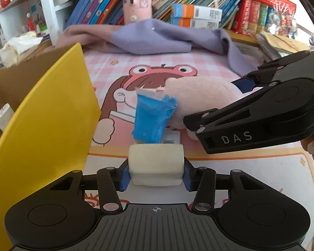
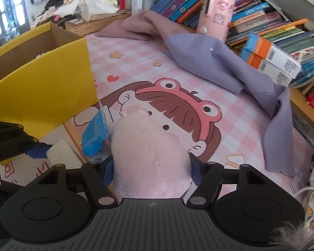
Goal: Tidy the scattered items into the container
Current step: 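Grasp the cream sponge block with left tool while right tool grasps the pink plush pig, then lift and carry the sponge with left tool while right tool carries the plush pig to the box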
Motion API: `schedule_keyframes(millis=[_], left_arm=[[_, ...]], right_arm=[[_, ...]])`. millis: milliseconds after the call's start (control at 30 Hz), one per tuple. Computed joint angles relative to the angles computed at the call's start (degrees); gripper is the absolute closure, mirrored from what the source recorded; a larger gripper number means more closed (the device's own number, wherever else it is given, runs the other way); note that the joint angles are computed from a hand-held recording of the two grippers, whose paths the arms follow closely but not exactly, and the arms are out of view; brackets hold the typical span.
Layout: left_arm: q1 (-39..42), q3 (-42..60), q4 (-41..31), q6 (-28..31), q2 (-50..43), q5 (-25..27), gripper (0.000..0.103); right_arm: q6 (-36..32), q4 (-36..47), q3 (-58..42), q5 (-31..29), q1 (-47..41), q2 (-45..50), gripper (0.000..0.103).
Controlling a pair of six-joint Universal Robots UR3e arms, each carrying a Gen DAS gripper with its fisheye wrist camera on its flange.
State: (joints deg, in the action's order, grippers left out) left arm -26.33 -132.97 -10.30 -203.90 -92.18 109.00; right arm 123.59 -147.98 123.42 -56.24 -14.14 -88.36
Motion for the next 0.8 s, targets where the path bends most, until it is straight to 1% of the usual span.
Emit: schedule_keyframes(millis=[133, 300, 467, 667, 767, 800], left_arm=[[-1.56, 0.0, -0.3, 0.86, 1.54, 0.72, 0.057], [-3.56, -0.82, -1.27, 1.31, 4.61, 1.5, 0.057], [-5.77, -2.59, -2.18, 1.6, 8.66, 2.11, 0.058], [-8.11, -5.9, -2.79, 2.31, 14.96, 2.32, 0.058], [-8.07, -8.38, -2.84, 3.5, 18.99, 0.82, 0.058], [-7.95, -9.32, -3.01, 3.93, 20.63, 0.16, 0.058]], right_arm=[[0.95, 0.12, 2.95, 1.09, -2.61, -4.14, 0.038], [1.11, 2.59, 6.25, 2.19, -6.1, -10.31, 0.038], [-0.39, 8.39, 9.85, 3.35, -10.23, -18.75, 0.037], [-4.25, 19.95, 15.23, 4.57, -16.92, -33.92, 0.037], [-6.19, 28.6, 17.05, 5.4, -21.24, -43.6, 0.037], [-7.28, 33.12, 17.36, 5.89, -23.27, -47.79, 0.037]])
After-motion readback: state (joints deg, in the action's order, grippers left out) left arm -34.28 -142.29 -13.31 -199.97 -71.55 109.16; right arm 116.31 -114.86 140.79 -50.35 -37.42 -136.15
